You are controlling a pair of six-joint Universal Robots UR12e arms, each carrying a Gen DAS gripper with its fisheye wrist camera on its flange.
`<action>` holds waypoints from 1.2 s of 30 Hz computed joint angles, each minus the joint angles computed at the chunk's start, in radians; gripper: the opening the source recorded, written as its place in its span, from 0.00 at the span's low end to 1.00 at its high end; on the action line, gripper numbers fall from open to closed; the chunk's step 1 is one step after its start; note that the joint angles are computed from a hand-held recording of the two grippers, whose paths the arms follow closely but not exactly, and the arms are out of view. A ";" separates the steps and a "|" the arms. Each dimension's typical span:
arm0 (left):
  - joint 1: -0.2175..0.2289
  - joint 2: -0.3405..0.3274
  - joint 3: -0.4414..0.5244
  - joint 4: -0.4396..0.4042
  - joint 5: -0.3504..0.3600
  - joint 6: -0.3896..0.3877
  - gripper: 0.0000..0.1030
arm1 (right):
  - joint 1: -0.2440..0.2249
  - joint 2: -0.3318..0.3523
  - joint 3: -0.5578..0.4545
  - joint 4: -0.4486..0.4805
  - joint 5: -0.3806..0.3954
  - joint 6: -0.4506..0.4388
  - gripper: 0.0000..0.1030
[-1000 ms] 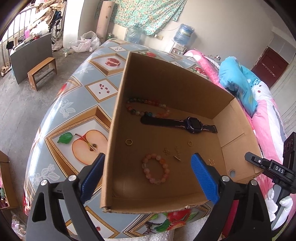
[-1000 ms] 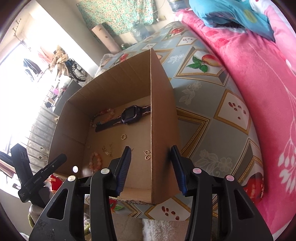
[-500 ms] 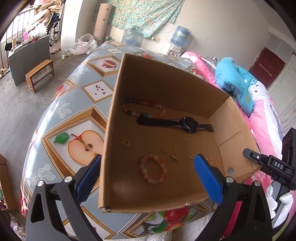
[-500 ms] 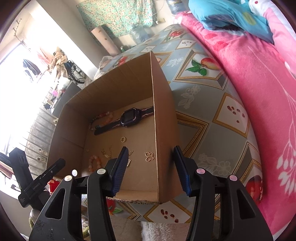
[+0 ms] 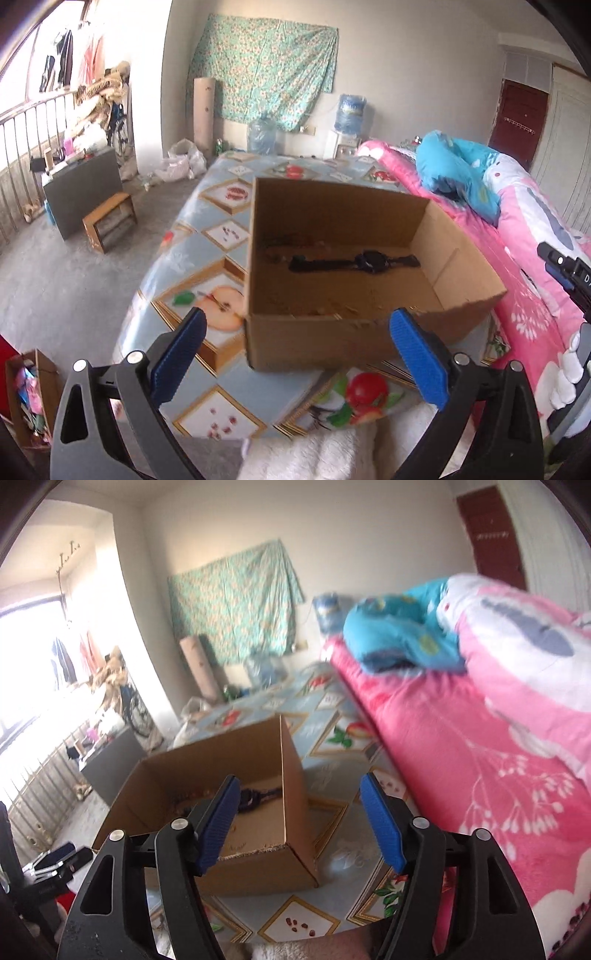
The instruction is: Organize jewelry
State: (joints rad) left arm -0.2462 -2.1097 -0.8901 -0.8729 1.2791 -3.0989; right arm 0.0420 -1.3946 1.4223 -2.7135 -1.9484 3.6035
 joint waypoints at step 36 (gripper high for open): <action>-0.076 -0.058 0.109 -0.265 0.285 -0.079 0.95 | 0.023 0.075 -0.131 0.448 0.179 -0.120 0.88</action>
